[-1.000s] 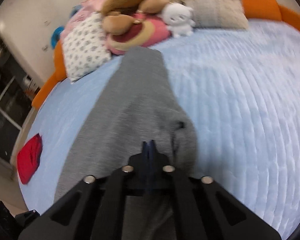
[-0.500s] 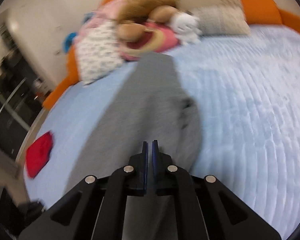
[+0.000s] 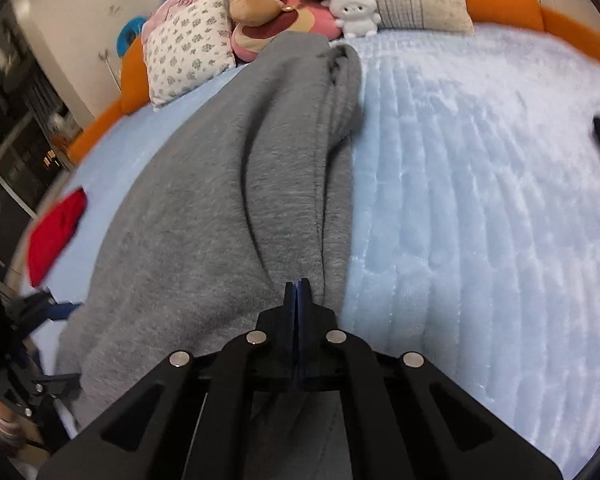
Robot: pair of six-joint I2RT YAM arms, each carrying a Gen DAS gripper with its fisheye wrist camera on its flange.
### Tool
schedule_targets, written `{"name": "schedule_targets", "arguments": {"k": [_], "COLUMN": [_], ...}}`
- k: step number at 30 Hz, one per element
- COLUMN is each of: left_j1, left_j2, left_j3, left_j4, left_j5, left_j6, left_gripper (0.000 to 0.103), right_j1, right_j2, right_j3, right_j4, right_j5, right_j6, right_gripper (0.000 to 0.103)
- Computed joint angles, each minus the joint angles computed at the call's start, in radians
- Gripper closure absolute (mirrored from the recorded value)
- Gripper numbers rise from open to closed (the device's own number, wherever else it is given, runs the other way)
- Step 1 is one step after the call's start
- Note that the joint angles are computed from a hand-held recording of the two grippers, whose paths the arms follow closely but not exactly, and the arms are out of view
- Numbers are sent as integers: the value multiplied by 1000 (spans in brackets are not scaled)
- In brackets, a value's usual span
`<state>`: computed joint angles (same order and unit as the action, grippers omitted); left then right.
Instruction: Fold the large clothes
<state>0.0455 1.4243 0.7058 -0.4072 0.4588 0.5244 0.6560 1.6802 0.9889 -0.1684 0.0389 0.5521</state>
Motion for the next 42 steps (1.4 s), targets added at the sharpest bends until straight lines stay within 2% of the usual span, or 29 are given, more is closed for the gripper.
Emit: {"name": "schedule_targets", "arguments": {"k": [1,2,3,4,5,6,8,10,14,21,28,29,30,31,32,33,35,36,38,42], "left_j1": [15,56,87,129,194,228,281,299,314,285,263,262,246,234,229,222,222,235,274,326], "left_j2": [6,12,21,55,140,200,302,330,412,404,405,407,409,415,409,400,400,413,481,632], "left_j3": [17,51,72,114,196,250,346,376,409,328,305,305,302,302,298,283,269,275,315,444], "left_j4": [-28,-98,-149,-231,-364,-447,-563,-595,-703,-677,-621,-623,-614,-611,-603,-580,-556,-566,-638,-855], "left_j5": [14,54,86,134,209,243,249,229,266,307,340,352,366,368,353,343,327,332,370,460], "left_j6": [5,23,37,60,93,106,103,104,136,145,99,98,82,73,64,58,51,60,100,200], "left_gripper": [19,17,13,8,8,8,8,8,8,8,8,11,17,28,33,36,51,54,68,76], "right_j1": [9,18,28,33,35,41,49,54,104,147,188,190,192,199,207,216,208,204,191,170], "right_j2": [-23,-68,-104,-154,-220,-257,-348,-399,-433,-351,-276,-265,-256,-243,-234,-235,-240,-247,-271,-316], "right_j3": [2,-15,-43,-77,-121,-147,-212,-261,-320,-324,-252,-247,-244,-232,-221,-223,-239,-253,-284,-314], "right_j4": [-23,-41,-36,-35,-38,-44,-63,-62,-63,-8,-7,5,17,8,-4,-11,12,30,55,109], "right_j5": [-15,-37,-42,-54,-100,-130,-193,-248,-262,-245,-217,-224,-234,-223,-207,-197,-197,-201,-212,-243], "right_j6": [12,35,52,72,98,120,196,254,343,407,402,402,406,407,400,400,407,411,407,407], "right_gripper": [92,65,49,28,30,31,32,32,32,32,34,44,50,52,59,62,74,77,82,86]}}
